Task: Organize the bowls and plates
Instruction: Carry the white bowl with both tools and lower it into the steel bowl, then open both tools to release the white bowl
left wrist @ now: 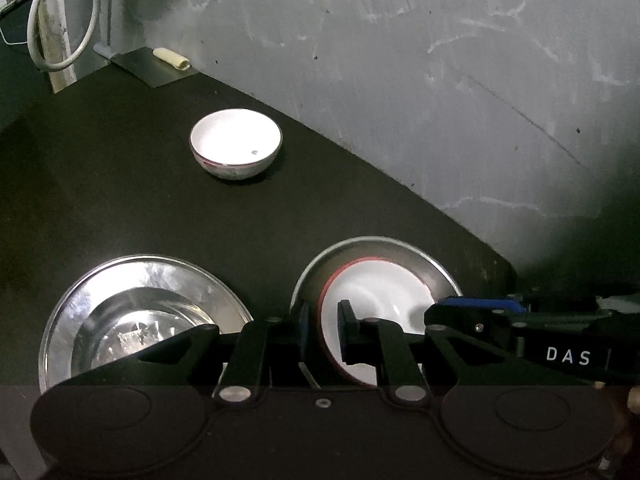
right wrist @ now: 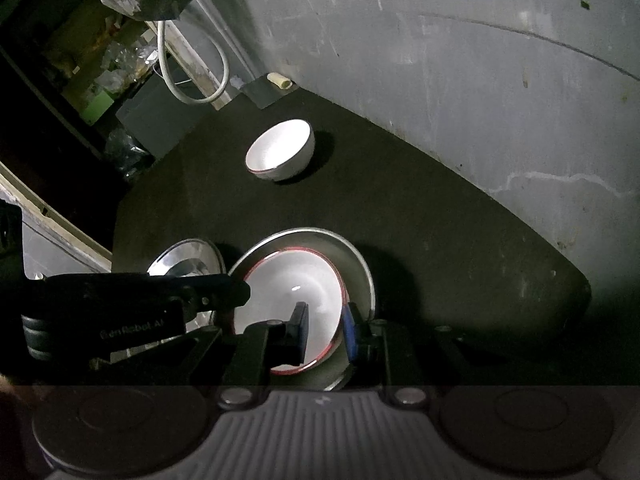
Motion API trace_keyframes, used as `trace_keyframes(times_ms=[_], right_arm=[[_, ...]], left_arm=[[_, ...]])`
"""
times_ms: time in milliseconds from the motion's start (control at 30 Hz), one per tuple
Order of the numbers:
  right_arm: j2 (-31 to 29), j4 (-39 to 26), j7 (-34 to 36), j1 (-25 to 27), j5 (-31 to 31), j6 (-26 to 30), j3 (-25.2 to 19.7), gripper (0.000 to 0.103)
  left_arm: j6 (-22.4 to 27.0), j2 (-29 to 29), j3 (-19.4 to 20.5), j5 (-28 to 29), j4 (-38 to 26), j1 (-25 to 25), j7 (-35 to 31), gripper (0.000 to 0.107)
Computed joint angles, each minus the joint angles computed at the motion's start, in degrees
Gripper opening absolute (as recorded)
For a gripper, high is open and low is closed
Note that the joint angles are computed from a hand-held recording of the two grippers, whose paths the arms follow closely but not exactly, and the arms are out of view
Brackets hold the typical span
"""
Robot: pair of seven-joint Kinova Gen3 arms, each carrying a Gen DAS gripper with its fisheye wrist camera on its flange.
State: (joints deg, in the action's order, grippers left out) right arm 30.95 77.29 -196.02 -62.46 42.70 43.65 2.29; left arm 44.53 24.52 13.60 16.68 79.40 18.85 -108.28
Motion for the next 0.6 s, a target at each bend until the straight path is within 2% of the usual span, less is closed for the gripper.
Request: trace_keyframes(times_ms=[67,233,267,300,333,367,400,433,600], right_arm=[[0.0,-0.2,-0.5,-0.7,1.1,0.5,0.6,0.022],[-0.1,-0.3,-2.1,-1.4,4.8,0.8,1.4,0.026],[-0.1,-0.4,-2.0,-1.3,5.2,0.9,1.3,0.026],[0.0,-0.6,-1.8,-1.0,5.5,1.0,1.2,0.027],[0.1,-0.9,-1.5,-0.7,5.6,1.0,1.1,0.029],[0.2,-1.2,-1.1,-0.3,5.5,1.1,1.0,0.033],[0.4,-1.6,-0.8,0.0,5.5,1.2,0.9,0.047],[0.5,-2.0,-0.4,0.3,5.4,1.4,0.9,0.060],[2.0,-4.8,3.5,2.2,4.3,1.5,0.9,0.082]], left_arm=[[-0.4,-0.2,0.1,0.6,-0.2,-0.4,-0.1,0.018],[-2.6,-0.5,-0.6,0.9,-1.0,-0.8,1.4,0.039],[-3.1,-0.4,-1.0,0.5,-1.4,-0.7,2.1,0.049],[-4.0,-0.3,-1.5,-0.1,-1.6,-0.3,3.1,0.068],[-5.0,-0.3,-2.2,-1.0,-1.7,0.3,4.4,0.079],[-6.7,-0.5,-3.0,-2.2,-1.4,1.0,6.0,0.094],[-8.3,-0.6,-3.8,-3.5,-1.1,1.8,7.7,0.100],[-9.3,-0.5,-4.9,-4.5,-1.2,2.6,9.1,0.100],[-7.0,2.7,-6.7,-9.8,-7.1,3.8,16.9,0.102]])
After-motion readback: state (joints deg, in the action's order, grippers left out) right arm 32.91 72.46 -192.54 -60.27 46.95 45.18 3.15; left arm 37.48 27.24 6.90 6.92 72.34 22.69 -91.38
